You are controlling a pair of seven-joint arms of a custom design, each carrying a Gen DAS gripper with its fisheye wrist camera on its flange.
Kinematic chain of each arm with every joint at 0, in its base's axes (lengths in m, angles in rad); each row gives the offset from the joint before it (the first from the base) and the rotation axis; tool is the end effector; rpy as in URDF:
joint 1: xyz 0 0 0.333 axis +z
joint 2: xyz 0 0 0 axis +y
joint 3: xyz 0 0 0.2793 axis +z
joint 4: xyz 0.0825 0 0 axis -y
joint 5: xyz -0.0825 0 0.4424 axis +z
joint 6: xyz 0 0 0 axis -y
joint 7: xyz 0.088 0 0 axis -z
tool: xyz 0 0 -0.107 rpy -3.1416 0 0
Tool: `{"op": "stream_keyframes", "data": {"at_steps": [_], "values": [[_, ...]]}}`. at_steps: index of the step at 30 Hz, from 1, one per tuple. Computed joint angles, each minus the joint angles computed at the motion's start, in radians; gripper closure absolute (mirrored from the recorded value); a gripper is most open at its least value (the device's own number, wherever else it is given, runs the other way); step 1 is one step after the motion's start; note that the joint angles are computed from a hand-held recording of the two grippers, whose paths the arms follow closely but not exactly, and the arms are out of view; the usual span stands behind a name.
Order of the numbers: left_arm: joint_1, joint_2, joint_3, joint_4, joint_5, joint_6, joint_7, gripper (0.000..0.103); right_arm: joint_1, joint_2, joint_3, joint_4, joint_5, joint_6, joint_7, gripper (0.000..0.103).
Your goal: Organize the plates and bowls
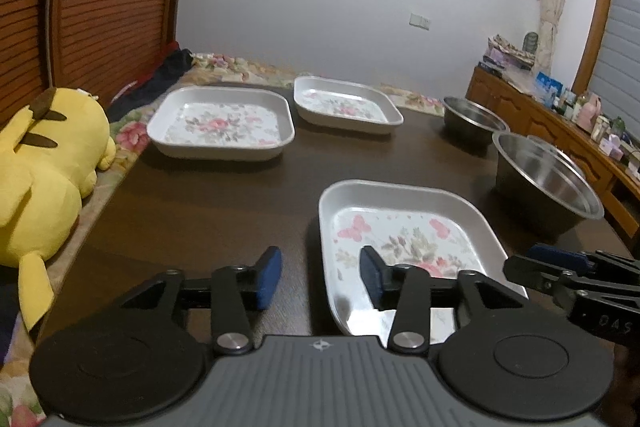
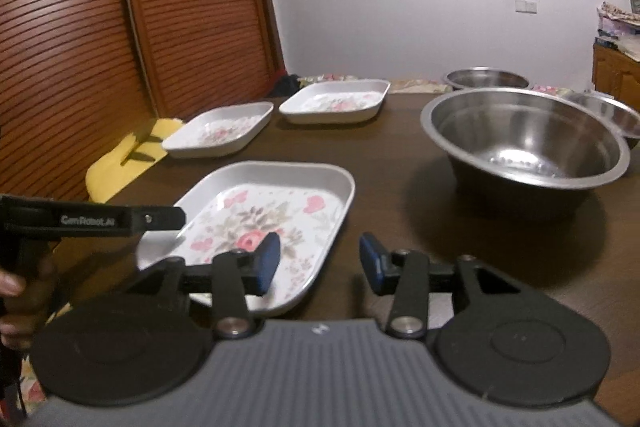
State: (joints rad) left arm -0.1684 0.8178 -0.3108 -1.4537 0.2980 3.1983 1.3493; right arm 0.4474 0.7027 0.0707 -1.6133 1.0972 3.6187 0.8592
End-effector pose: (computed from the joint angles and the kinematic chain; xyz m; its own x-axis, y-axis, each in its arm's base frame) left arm 0.7157 -0.3353 0.2718 -0.4225 -0.8899 0.1717 -0.5777 0.1185 -0.8076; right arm 0.6703 0.2421 0.2548 -0.0250 -0.9902 -0.1374 -0.4669 0.1331 -0.8742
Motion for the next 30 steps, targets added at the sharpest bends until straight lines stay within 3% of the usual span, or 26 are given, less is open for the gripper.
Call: {"op": "stream_keyframes", "data": {"at_steps": [2,8,15,22,26,30], "values": [[-0.005,-0.005,0.008,0.002,0.002,0.002,-0.002,0.052,-0.011,-0.005,0.009,-0.014,-0.037,0.024,0.032,0.050],[-0.009,-0.006,0.021,0.025,0.015,0.009,0.004,0.052,-0.043,-0.018,0.018,-0.042,-0.142,0.037,0.131,0.050],[-0.031,0.030,0.053,0.111,0.018,-0.007,0.011,0.047,-0.065,-0.044,-0.007,-0.040,-0.292,-0.038,0.197,0.050],[-0.061,0.097,0.099,0.246,0.007,-0.060,0.010,0.033,-0.101,-0.027,-0.008,0.048,-0.483,-0.134,0.273,0.049],[-0.047,0.171,0.072,0.364,-0.005,-0.103,0.065,0.030,-0.088,0.011,-0.038,0.136,-0.551,-0.197,0.306,0.042],[-0.041,0.276,0.038,0.533,-0.039,-0.174,0.151,0.030,-0.033,0.082,-0.126,0.267,-0.585,-0.303,0.353,0.041]]}}
